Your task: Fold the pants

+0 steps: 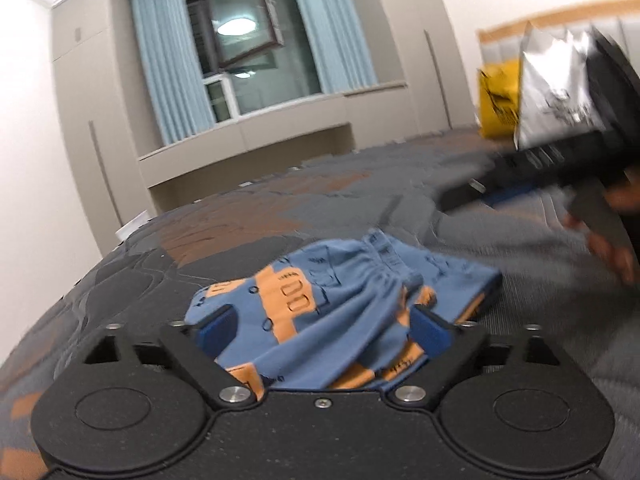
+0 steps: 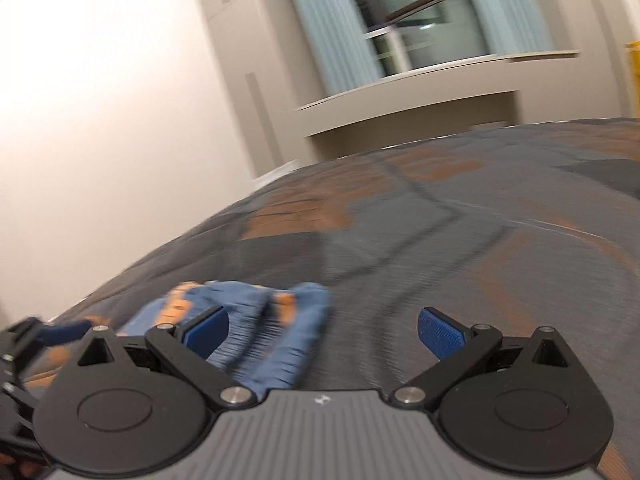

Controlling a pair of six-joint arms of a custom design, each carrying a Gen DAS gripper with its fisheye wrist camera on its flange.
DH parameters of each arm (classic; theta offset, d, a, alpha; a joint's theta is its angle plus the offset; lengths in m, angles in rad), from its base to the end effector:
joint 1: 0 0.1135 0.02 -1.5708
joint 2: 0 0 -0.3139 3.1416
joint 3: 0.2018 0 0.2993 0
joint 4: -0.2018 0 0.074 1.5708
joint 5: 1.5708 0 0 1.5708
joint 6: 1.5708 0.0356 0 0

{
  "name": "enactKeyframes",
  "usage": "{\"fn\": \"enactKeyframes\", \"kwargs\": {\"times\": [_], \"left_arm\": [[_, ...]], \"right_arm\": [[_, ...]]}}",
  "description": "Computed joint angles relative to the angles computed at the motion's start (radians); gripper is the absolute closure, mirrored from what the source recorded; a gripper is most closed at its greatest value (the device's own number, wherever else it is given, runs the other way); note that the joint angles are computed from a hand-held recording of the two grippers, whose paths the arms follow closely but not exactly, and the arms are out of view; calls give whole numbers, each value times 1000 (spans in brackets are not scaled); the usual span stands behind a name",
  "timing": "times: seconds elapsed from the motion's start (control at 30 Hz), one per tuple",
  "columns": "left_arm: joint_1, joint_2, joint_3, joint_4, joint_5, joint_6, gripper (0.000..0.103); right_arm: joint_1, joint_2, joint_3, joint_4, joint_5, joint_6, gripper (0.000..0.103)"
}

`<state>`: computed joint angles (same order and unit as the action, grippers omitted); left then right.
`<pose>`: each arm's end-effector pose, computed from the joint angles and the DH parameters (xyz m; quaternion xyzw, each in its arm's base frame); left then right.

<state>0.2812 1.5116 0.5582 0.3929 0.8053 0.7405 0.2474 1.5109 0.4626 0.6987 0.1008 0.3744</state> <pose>0.2989 0.0596 0.1700 0.3679 0.7408 -0.0815 0.5561 0.2940 0.0706 0.1652 0.0808 0.8148 0.1359 0.5578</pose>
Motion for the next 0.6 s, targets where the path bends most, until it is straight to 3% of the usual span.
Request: {"fn": "enactKeyframes", "kwargs": {"times": [0.1,0.17,0.27,0.37,0.43,0.53,0.57,0.6], "left_arm": [[-28,5,18,-68,-35,88,39],[-53,10,23,-95,-61,126,45],[-66,19,29,-124,-72,168,46],[-67,31,46,-157,-73,209,49],[-74,40,61,-179,-81,216,56],[-82,38,70,-204,-86,215,70],[-83,37,70,-206,-86,215,81],[-84,36,68,-204,-87,210,92]], "right_arm": [[-36,47,107,-88,-124,-21,9],[-62,95,171,-118,-197,-8,17],[-92,170,224,-86,-293,34,32],[-97,200,238,-88,-344,27,36],[-94,214,245,-93,-350,17,42],[-86,238,265,-119,-346,14,55],[-84,245,272,-128,-345,14,65],[-83,248,272,-129,-348,14,68]]}}
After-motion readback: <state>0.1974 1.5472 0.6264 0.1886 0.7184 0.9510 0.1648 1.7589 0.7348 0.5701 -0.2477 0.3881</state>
